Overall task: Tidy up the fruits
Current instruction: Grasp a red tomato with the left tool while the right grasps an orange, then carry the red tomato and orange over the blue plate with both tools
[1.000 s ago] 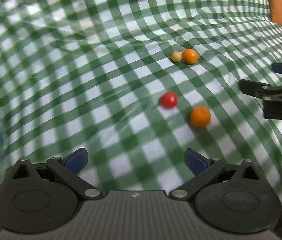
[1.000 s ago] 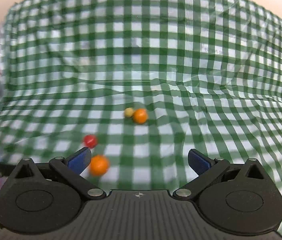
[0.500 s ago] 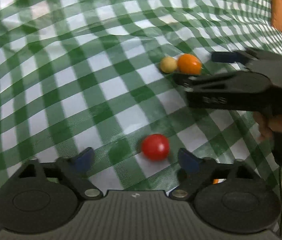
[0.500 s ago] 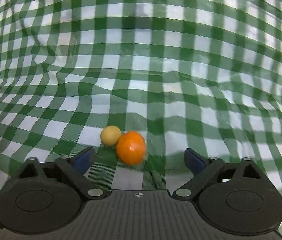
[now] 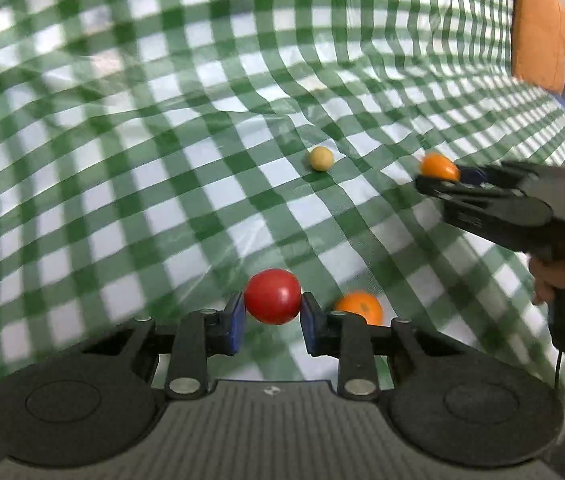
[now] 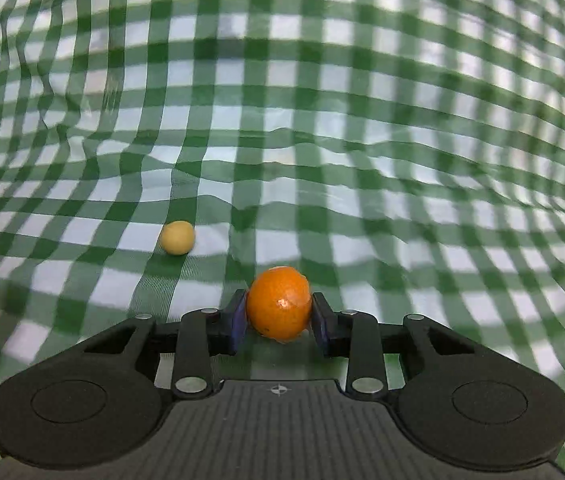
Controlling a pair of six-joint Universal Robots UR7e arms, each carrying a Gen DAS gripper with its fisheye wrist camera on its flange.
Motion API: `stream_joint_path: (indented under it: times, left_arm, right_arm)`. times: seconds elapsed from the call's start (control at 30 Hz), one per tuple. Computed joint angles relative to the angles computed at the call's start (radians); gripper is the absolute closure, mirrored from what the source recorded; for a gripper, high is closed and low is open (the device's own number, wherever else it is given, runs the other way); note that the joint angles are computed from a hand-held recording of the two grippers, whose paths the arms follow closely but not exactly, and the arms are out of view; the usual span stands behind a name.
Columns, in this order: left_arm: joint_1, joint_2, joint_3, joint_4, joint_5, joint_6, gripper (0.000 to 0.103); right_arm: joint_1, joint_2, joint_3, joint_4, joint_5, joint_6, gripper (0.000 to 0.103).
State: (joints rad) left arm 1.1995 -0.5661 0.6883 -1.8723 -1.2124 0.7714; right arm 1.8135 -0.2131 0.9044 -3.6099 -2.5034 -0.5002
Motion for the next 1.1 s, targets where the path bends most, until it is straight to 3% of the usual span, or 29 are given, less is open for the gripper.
stream_joint_path:
  times: [0.17, 0.33, 0.43, 0.67, 0.87, 1.1]
  left_arm:
    - [0.001, -0.176, 0.145, 0.023, -0.003, -0.06, 0.071]
    - [-0.002, -0.352, 0.292, 0.029, 0.031, -0.098, 0.071]
    - [0.003, -0.441, 0.344, 0.042, 0.066, -0.135, 0.071]
    - [0.025, -0.589, 0.384, 0.062, 0.14, -0.191, 0.071]
    - [0.049, -0.679, 0.398, 0.069, 0.149, -0.176, 0.071]
    - [0.066, -0.747, 0.414, 0.073, 0.135, -0.184, 0.071]
  right_arm:
    - [0.088, -0.074, 0.206, -0.126, -0.05, 0.11, 0.068]
    - [0.217, -0.054, 0.25, -0.212, -0.107, 0.124, 0.068]
    - [0.284, -0.041, 0.253, -0.196, -0.122, 0.155, 0.068]
    - [0.432, -0.027, 0.257, -0.018, -0.13, 0.303, 0.068]
    - [0.528, 0.088, 0.094, 0.18, -0.115, 0.438, 0.068]
    - [0.584, 0.196, -0.049, 0.316, -0.112, 0.453, 0.068]
